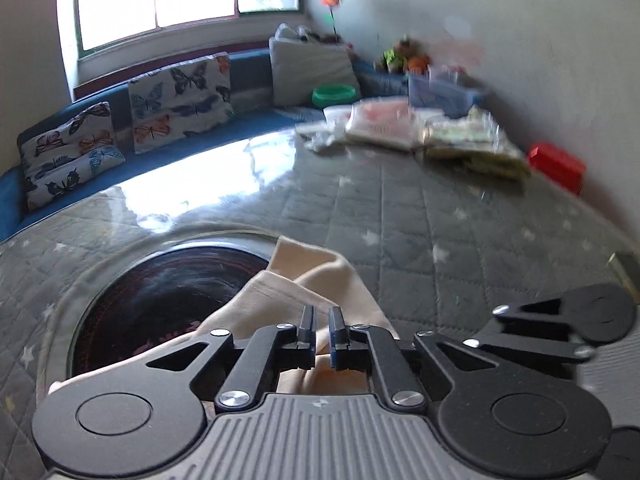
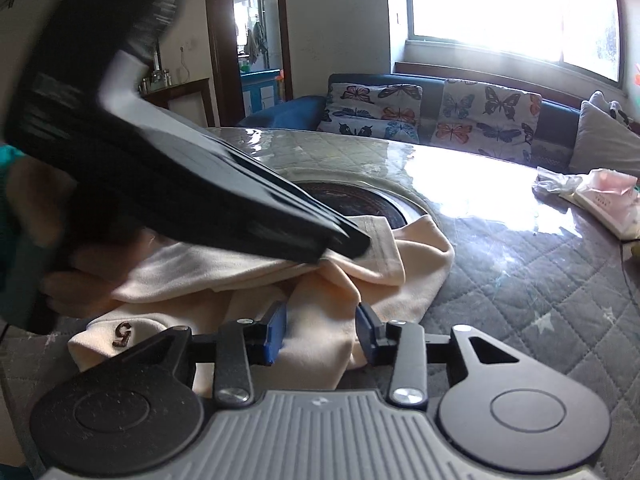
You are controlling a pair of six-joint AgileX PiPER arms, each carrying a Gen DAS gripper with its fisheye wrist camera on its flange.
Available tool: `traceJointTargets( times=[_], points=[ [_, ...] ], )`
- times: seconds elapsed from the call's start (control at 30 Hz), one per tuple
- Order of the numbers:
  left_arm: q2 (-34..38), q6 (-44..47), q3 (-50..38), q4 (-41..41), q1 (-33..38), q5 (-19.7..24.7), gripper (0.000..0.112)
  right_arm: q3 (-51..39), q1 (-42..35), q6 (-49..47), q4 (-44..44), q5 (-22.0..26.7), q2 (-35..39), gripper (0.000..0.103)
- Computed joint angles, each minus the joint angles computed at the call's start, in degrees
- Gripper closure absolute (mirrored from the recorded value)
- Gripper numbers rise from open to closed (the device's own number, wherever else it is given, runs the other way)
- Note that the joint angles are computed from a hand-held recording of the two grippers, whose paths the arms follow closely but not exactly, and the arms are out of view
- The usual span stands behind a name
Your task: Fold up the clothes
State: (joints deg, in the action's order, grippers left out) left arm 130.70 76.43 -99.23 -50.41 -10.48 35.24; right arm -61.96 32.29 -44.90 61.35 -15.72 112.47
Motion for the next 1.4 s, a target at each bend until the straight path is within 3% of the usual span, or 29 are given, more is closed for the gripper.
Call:
traceJointTargets(
  times=[0.07, 0.27, 0.33, 0.4, 0.47, 0.57, 0.77, 0.93, 1.17, 1.27, 1.4],
  points=[
    [1.17, -1.52, -0.99, 2.85, -1.08, -0.97, 0.083, 0.89, -0.3, 4.04, -3.93, 0.06, -0.29, 0.065],
    [3.48, -3.93, -3.2, 8.65, -2.22, -1.44, 0.081, 2.84, -1.69, 14.83, -14.11, 0.4, -0.53, 0.061],
    [3.89, -4.41, -3.4, 10.22, -2.61, -2.1, 0.082, 3.13, -1.84, 16.37, -15.54, 0.17, -0.46, 0.06],
    [4.36, -5.33, -3.63, 11.19, -2.81, -3.25, 0.091, 3.21, -1.96, 17.16, -16.23, 0.25, -0.51, 0.06],
    [4.2, -4.4, -3.56, 8.4, -2.05, -2.94, 0.103, 3.41, -1.91, 17.05, -16.07, 0.12, -0.67, 0.06],
    [2.26, 0.99, -1.42, -0.46, 0.02, -2.77, 0.106, 3.77, -1.56, 15.15, -14.23, -0.36, -1.08, 0.059],
    [-0.86, 3.15, 0.3, -11.01, 5.26, -3.01, 0.108, 3.02, -0.6, 6.0, -6.27, -1.72, -1.58, 0.059],
    [-2.0, 1.83, 0.73, -16.32, 10.71, -0.98, 0.108, -0.51, 0.53, -7.66, 5.18, -2.62, -1.18, 0.059],
    [-6.43, 11.42, 8.99, -29.62, 19.59, -1.44, 0.109, -7.0, 1.74, -28.78, 19.6, -1.87, 1.41, 0.059],
    [-6.96, 11.72, 10.83, -30.42, 23.85, -1.74, 0.109, -9.55, 2.87, -36.93, 24.34, -1.19, 2.68, 0.059],
    [-5.61, 5.48, 10.12, -22.49, 27.84, 1.1, 0.108, -11.94, 4.09, -44.23, 29.48, -0.38, 3.95, 0.059]
  ],
)
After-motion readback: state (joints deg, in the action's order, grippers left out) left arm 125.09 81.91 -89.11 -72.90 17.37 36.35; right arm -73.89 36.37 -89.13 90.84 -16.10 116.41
